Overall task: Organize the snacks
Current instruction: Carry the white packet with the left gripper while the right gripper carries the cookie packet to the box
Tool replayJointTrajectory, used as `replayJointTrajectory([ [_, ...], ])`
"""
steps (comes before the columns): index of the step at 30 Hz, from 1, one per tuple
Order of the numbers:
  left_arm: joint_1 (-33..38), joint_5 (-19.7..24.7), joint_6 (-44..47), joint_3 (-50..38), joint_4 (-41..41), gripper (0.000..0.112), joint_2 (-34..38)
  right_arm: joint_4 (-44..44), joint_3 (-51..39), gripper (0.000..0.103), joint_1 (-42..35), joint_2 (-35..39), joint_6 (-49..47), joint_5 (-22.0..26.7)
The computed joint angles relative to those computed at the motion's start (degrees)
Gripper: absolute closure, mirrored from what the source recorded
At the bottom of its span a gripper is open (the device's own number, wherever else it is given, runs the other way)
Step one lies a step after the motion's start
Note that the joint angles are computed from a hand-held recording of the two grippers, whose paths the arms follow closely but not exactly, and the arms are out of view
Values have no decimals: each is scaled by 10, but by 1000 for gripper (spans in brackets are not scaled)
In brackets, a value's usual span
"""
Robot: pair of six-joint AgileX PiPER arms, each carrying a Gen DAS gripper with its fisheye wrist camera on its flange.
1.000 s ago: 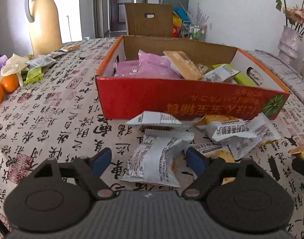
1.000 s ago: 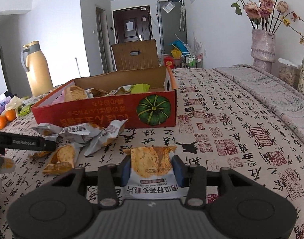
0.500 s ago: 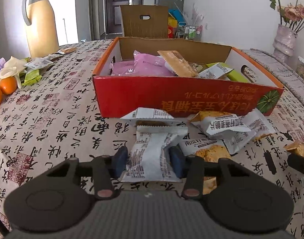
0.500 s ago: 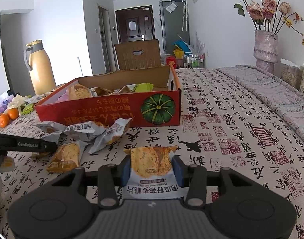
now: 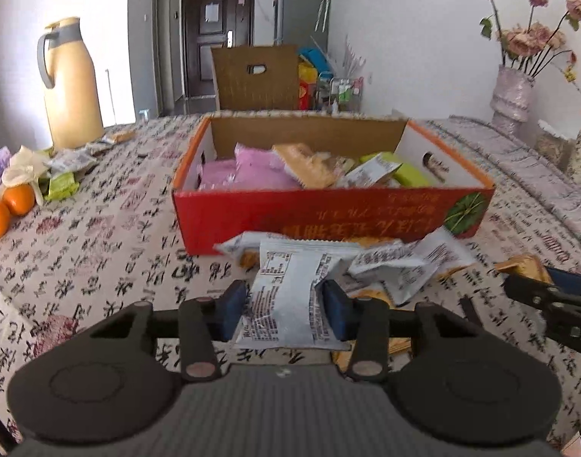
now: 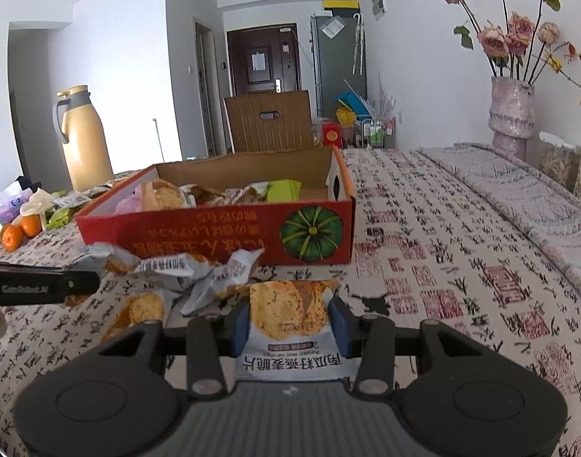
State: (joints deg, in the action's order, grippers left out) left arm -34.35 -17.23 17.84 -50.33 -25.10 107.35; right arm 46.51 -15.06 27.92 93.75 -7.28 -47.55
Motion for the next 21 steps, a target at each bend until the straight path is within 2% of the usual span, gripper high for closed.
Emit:
replayJointTrajectory([
  [7,-14,-11,0,0,8,67,-24,0,-26,60,-10,-14,-39,0],
  [21,-35,-7,119,-94,-74,67,-15,-21,-111,60,-69,-34,-122,28],
])
